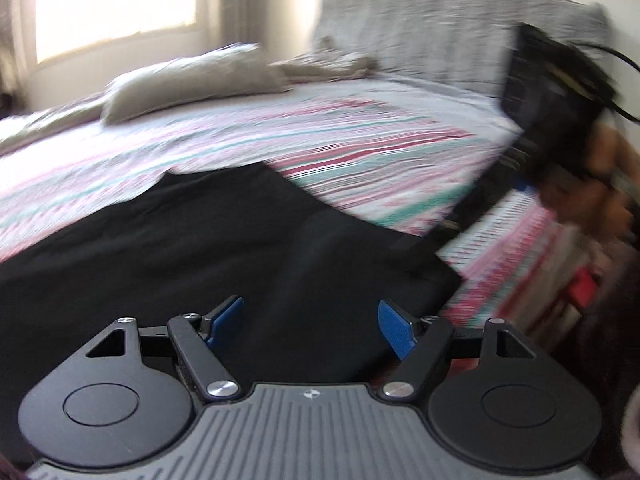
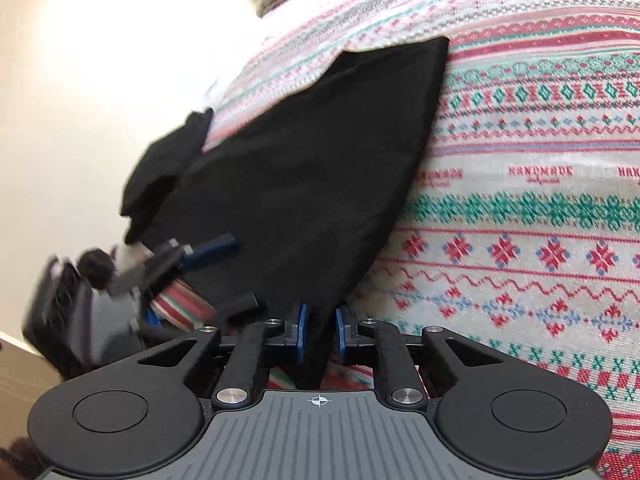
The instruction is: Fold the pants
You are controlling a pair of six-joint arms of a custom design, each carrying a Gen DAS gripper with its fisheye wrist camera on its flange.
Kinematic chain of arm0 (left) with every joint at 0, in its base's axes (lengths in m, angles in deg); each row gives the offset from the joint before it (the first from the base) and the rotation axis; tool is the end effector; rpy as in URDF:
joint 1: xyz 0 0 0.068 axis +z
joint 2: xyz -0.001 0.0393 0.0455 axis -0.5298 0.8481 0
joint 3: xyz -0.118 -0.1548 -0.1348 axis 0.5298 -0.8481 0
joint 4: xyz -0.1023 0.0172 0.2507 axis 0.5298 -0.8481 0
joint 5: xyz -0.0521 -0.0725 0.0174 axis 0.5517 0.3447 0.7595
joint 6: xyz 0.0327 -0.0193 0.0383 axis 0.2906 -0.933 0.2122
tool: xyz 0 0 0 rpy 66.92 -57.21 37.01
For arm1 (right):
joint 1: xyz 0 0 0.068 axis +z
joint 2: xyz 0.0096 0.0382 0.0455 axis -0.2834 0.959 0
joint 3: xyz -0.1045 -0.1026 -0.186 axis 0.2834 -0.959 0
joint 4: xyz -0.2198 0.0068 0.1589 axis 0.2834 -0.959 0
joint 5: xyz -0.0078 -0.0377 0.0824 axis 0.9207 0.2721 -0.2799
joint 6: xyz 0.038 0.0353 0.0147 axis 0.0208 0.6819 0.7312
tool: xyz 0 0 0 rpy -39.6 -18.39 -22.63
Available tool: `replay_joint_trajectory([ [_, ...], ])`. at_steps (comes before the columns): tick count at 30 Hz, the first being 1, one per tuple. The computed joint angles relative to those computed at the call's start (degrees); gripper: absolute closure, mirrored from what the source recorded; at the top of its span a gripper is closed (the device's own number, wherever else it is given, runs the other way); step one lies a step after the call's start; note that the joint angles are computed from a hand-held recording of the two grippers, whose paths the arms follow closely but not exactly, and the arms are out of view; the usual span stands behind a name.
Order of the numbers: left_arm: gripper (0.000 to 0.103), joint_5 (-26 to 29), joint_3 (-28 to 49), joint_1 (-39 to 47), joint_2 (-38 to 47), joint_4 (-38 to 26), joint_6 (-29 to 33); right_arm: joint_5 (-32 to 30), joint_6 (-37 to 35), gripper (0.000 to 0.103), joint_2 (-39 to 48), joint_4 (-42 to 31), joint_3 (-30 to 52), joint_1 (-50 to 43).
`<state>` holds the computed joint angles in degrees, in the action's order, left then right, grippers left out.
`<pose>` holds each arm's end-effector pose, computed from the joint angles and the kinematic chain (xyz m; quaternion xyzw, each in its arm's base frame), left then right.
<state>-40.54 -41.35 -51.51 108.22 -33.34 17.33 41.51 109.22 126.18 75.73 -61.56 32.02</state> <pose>0.2002 -0.0901 0.0797 0.4363 0.7787 -0.2202 0.3934 0.1449 0.1627 0.0742 0.0745 0.8967 0.3430 0.2697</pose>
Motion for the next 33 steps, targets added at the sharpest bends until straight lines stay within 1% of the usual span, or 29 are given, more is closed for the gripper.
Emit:
replay_joint_trajectory([
  [4,0.026,2.5,-1.1,-1.9,-0.4,1.6,1.6,0.7,0.0,0.088,-1.1,-1.6,1.6,0.0],
  [6,0.026,1.8,-1.3,-3.8,0.5,3.0,1.6,0.6,0.1,0.088,-0.6,-1.5,2.6,-0.3],
  [7,0.026,1.0,-2.6,-4.6,-1.2,3.0,1.7,0.3,0.3,0.089,-0.8,-1.3,2.7,-0.5],
  [8,0.026,-1.0,-3.2,-6.2,-0.7,5.1,1.0,0.3,0.4,0.089,-1.0,-1.3,3.0,-0.8],
  [11,0.027,-9.5,-5.2,-11.9,2.3,14.1,-3.2,-0.6,0.0,0.089,-1.4,-1.4,3.4,-1.7],
  [12,0.031,-13.4,-5.4,-14.0,4.3,17.6,-5.1,-0.9,0.0,0.089,-1.5,-1.4,3.5,-1.9],
  [13,0.039,-17.6,-5.6,-16.1,5.9,20.4,-6.5,-1.2,0.0,0.088,-1.4,-1.4,3.5,-2.1],
  [14,0.042,-21.1,-5.3,-17.8,8.2,23.0,-7.4,-1.9,-0.2,0.087,-1.5,-1.4,3.5,-2.6],
  [15,0.049,-23.9,-5.1,-19.1,10.1,25.0,-7.8,-3.2,-0.5,0.085,-1.7,-1.2,3.2,-3.4],
  [16,0.053,-26.6,-4.7,-20.4,12.0,26.7,-7.9,-3.9,-0.7,0.085,-1.8,-1.0,2.9,-4.2],
  [17,0.055,-29.2,-4.3,-21.4,14.2,28.3,-7.8,-4.1,-0.8,0.081,-2.4,-1.1,2.1,-5.2],
  [18,0.059,-31.0,-4.1,-21.8,16.0,30.0,-7.3,-4.1,-0.7,0.070,-2.3,-1.1,1.8,-6.2],
  [19,0.063,-32.9,-3.9,-22.8,17.6,31.5,-7.3,-3.8,-0.9,0.064,-2.1,-1.5,1.5,-7.4],
  [20,0.064,-34.0,-3.8,-23.2,19.0,32.9,-7.2,-2.9,-1.2,0.055,-1.4,-2.5,1.8,-8.5],
  [22,0.069,-36.3,-4.0,-24.6,20.3,35.0,-7.5,-1.9,-2.2,0.054,1.6,-3.5,2.7,-11.3],
  [23,0.070,-37.0,-4.2,-24.9,21.0,36.2,-7.4,-2.5,-2.5,0.056,4.2,-2.0,3.0,-13.1],
  [25,0.071,-37.0,-5.3,-24.3,20.3,37.3,-7.3,-7.1,-2.1,0.056,11.3,9.1,1.8,-17.6],
  [26,0.072,-37.2,-5.4,-24.4,20.6,37.8,-7.5,-8.3,-2.1,0.056,13.7,13.8,1.4,-19.4],
  [28,0.074,-37.9,-6.0,-24.8,20.6,38.6,-7.9,-7.9,-3.0,0.059,19.2,20.1,2.9,-21.0],
  [29,0.074,-38.3,-6.1,-25.1,20.6,38.7,-8.0,-7.3,-3.5,0.062,22.1,22.3,4.2,-21.5],
  [31,0.075,-40.1,-5.8,-26.4,21.6,39.5,-8.4,-6.3,-3.4,0.066,29.1,28.4,7.3,-22.2],
  [32,0.075,-40.8,-5.5,-26.8,21.9,39.4,-8.6,-5.5,-3.3,0.069,31.7,30.1,9.0,-22.5],
  [33,0.077,-41.8,-5.1,-27.5,22.2,39.1,-9.1,-4.4,-3.4,0.075,34.1,31.4,10.7,-22.5],
])
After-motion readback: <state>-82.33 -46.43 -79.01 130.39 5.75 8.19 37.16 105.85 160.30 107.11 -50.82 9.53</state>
